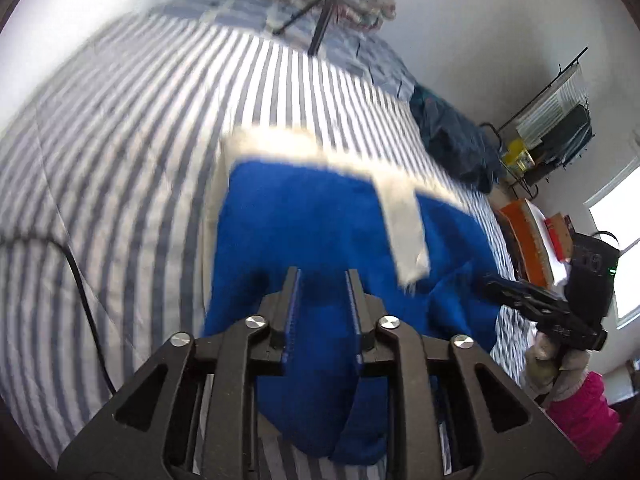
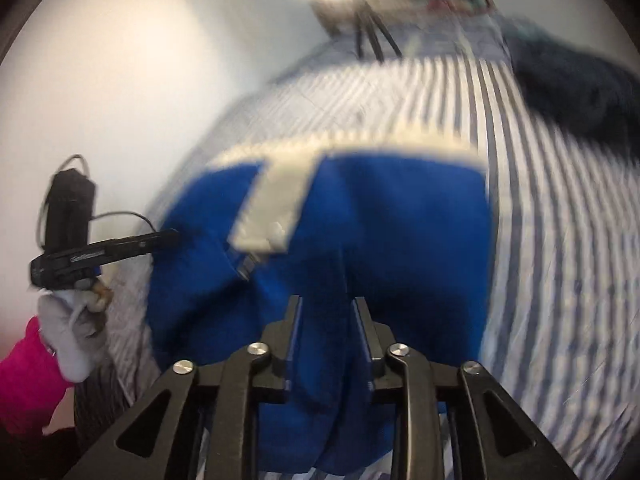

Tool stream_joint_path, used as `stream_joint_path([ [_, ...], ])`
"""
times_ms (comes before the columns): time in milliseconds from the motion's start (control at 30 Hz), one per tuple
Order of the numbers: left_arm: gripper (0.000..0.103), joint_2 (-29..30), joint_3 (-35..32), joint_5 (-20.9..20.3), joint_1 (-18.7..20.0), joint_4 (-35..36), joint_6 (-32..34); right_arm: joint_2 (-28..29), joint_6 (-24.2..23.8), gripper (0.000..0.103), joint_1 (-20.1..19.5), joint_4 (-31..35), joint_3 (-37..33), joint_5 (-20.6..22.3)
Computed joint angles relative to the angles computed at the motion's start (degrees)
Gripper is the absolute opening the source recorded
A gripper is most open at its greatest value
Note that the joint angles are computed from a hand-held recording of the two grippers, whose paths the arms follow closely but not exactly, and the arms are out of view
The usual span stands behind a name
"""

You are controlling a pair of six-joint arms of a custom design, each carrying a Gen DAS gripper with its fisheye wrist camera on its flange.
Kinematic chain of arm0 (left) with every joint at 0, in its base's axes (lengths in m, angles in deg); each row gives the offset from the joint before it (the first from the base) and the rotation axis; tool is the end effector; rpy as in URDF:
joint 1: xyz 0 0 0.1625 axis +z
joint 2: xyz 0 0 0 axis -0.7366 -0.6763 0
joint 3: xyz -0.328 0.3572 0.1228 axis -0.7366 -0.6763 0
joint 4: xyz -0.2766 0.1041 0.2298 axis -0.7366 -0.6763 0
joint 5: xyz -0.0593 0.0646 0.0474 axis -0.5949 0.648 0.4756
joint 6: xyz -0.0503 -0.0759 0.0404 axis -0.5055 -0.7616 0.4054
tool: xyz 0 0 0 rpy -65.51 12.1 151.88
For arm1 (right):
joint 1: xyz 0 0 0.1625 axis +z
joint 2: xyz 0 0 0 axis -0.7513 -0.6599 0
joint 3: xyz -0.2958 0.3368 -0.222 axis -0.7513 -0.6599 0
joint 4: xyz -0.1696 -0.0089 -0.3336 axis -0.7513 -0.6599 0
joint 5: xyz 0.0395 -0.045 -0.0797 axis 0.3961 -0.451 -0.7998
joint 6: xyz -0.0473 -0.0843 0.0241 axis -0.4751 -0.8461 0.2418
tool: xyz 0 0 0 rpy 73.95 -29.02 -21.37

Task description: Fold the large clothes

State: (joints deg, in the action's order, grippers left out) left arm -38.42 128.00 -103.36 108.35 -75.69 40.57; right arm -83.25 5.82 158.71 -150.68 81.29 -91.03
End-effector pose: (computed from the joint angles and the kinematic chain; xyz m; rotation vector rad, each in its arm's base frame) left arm -0.1812 -0.6499 0.2294 0.5739 2.8891 -0.4646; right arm 0.2635 -0.4562 0.2136 0.3057 -2.6985 0.7197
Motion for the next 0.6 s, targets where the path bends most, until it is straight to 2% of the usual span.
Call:
stream_joint_path([
  [133, 0.021, 2.99, -5.55, 1.50, -0.90, -0.24, 0.57, -0.45, -3.40, 0.030, 0.28, -2.66, -3.30, -2.94],
  [167, 0.025, 4.10, -7.25, 1.86, -1.00, 0.43, 1.24, -0.38, -3.42, 0.030, -0.36, -2.33, -4.73, -3.41],
  [367, 0.026, 10.07, -13.36, 5.84, -0.50, 3.93, 3.70, 2.10, -4.78, 0.030, -2.84, -0.47, -8.90, -3.41],
  [467, 0.026, 11.82, -13.32, 6.81, 0.50, 4.01, 5.87, 4.01, -5.30, 0.028, -3.72, 1.95, -9.95, -5.46],
  [600, 0.028, 12.54, -10.66, 5.90, 1.70, -1.05, 9.71, 5.04, -4.40, 0.023, -5.30, 3.27, -9.48, -4.94],
])
